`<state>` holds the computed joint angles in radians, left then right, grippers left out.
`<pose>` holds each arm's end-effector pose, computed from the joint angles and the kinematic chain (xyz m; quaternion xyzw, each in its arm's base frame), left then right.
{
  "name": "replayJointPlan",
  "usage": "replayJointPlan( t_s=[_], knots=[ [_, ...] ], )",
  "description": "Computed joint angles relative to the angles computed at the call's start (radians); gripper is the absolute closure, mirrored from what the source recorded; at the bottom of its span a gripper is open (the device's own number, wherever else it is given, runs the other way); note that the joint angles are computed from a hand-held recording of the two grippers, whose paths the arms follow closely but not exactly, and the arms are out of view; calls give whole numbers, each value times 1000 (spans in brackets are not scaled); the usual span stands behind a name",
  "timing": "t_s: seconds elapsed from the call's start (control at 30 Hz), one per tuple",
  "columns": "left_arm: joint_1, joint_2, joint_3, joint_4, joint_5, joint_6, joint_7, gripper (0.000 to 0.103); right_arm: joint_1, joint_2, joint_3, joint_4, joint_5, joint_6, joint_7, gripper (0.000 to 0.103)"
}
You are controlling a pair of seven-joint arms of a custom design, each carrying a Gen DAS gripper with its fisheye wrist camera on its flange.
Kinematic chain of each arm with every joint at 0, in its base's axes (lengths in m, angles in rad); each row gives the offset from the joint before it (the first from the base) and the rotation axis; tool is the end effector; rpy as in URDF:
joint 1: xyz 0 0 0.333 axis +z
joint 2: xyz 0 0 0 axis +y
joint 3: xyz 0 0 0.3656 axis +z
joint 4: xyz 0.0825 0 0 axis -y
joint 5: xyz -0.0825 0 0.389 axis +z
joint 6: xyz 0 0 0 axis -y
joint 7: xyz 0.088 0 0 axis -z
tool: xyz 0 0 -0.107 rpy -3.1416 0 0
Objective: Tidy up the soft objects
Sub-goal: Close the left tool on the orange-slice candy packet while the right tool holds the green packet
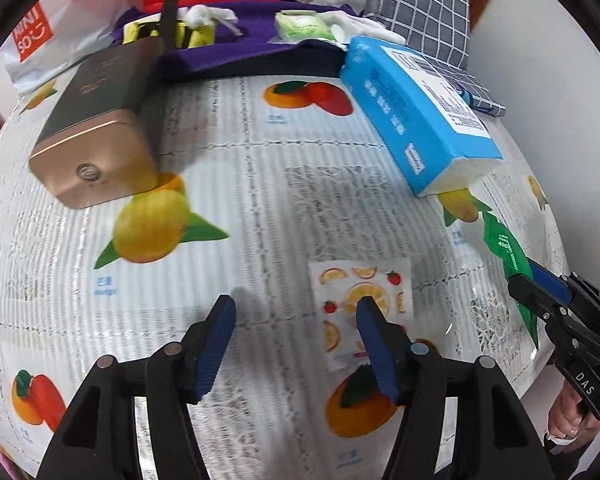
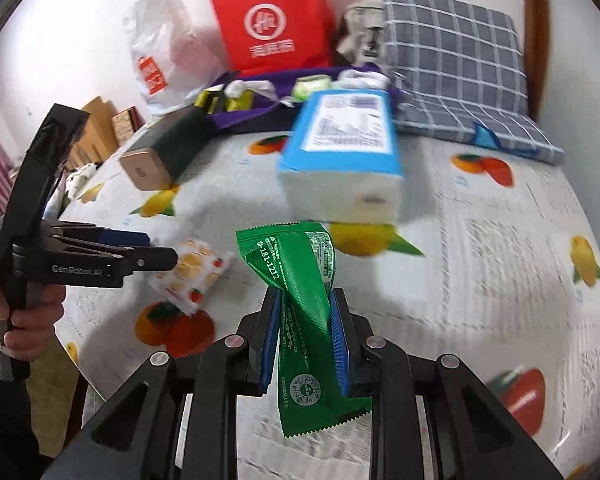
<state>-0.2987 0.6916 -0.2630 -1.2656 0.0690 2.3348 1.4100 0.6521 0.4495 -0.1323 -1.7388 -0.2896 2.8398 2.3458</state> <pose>0.7166 -0.3732 0.4370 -0.5625 0.8013 -0.1999 0.0390 0.6194 0.3895 0.4365 -0.6749 0.6580 -0.1521 0.2974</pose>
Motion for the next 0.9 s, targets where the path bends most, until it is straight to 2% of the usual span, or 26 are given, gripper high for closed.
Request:
replayJointPlan(
  t_s=[0.2, 0.33, 0.43, 0.53, 0.77, 0.9],
  knots=[
    [-23, 29, -12, 48, 0, -30, 20, 30, 0, -28, -23, -62, -4, 32, 57, 78],
    [-105, 44, 51, 80, 109, -51, -27, 28, -10, -33, -19, -78, 7, 51, 58, 78],
    [-133, 36, 73, 58, 166, -22, -81, 28, -15, -35, -18, -88, 17, 58, 55, 78],
    [-133, 22, 65, 30, 189, 6, -97, 45, -17, -35, -16, -92, 27, 50, 53, 78],
    [-120, 7, 50, -12, 198, 45, -99, 60, -10, -41, -22, -99, 22, 36, 85, 78],
    [-103, -10, 40, -45, 191, 64, -79, 63, -15, -42, -14, -92, 18, 19, 88, 78]
  ],
)
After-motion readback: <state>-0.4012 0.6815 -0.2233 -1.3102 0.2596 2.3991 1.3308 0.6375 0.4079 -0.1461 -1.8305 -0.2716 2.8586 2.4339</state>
